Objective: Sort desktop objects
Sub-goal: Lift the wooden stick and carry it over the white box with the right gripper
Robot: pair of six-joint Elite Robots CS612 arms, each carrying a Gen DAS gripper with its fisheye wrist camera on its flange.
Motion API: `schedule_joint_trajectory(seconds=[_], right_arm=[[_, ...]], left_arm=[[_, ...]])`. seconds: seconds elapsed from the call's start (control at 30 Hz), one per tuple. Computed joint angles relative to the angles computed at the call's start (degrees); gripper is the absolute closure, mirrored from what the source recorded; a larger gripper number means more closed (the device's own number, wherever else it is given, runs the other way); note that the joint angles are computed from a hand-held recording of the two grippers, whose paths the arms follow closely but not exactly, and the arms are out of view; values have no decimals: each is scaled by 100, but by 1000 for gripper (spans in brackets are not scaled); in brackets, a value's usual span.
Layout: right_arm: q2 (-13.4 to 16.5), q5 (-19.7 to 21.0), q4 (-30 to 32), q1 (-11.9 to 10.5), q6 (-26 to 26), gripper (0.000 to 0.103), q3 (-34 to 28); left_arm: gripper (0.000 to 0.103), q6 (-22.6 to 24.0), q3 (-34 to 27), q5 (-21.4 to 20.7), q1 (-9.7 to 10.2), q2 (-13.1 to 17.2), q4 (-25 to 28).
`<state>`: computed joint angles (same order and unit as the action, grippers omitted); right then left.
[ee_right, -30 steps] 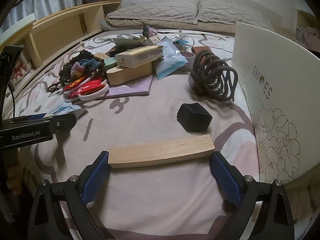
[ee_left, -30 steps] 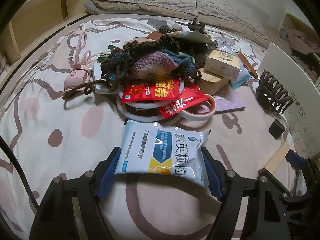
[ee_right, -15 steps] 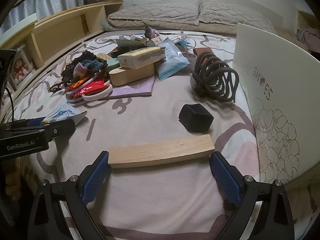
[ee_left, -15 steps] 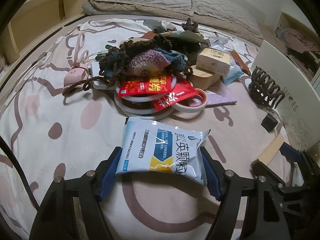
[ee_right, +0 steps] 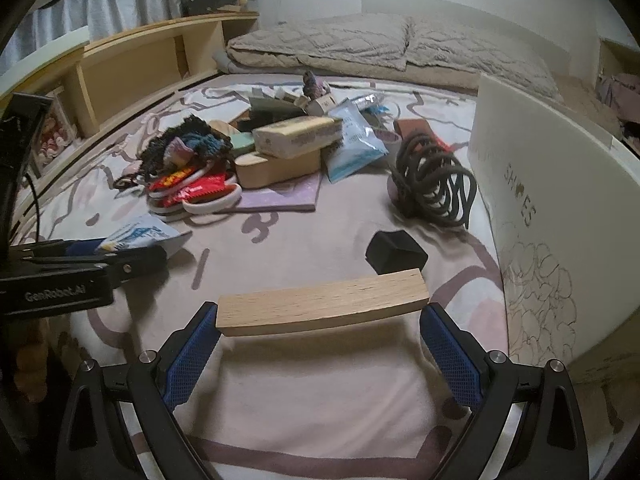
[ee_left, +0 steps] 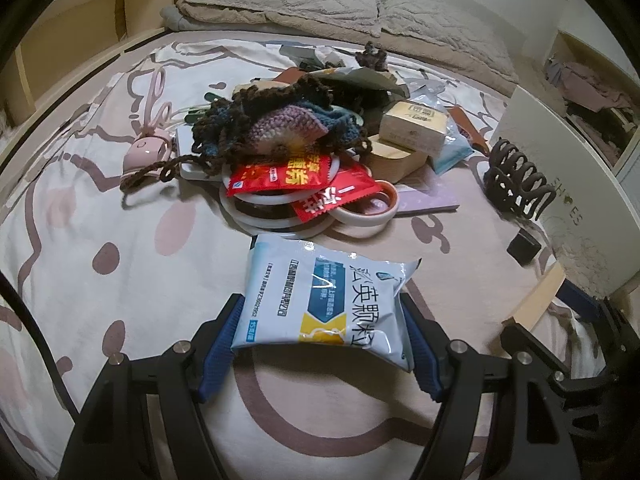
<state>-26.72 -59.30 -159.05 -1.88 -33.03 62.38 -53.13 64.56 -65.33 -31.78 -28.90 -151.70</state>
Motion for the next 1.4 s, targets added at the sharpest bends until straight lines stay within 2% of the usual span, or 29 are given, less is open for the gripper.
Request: schedule_joint_trajectory(seconds=[0.27,0.5,0.57,0.7,0.83,1.0,1.13,1.23,1.4], right_arm=[[-116,270,-244,-47,-7,4,175],[-224,686,-477,-124,48,4,316],[-248,788,-577,-154,124,4,337],[-266,1011,-1197,-234,354,4,359],[-236,1183,-1359,-320,730,4,206],[-162,1088,-1512,-412,1082,4,-53],[-76,769,-1542,-477,1107,4,-352],[-8,592,-1237,-529,972,4,-654],[187,79,-364,-562,693,4,-1311]], left_arm=[[29,229,85,190,-50,-38,-394],[29,451,177,478,-111,-69,-831],[29,478,199,515,-114,-74,-911],[29,417,188,633,-120,-69,-849],[29,425,203,695,-128,-65,-974],[29,584,219,978,-177,-51,-1253],[29,655,212,964,-177,-38,-1361],[29,713,185,968,-184,-23,-1371],[29,783,134,1016,-199,1,-1371]])
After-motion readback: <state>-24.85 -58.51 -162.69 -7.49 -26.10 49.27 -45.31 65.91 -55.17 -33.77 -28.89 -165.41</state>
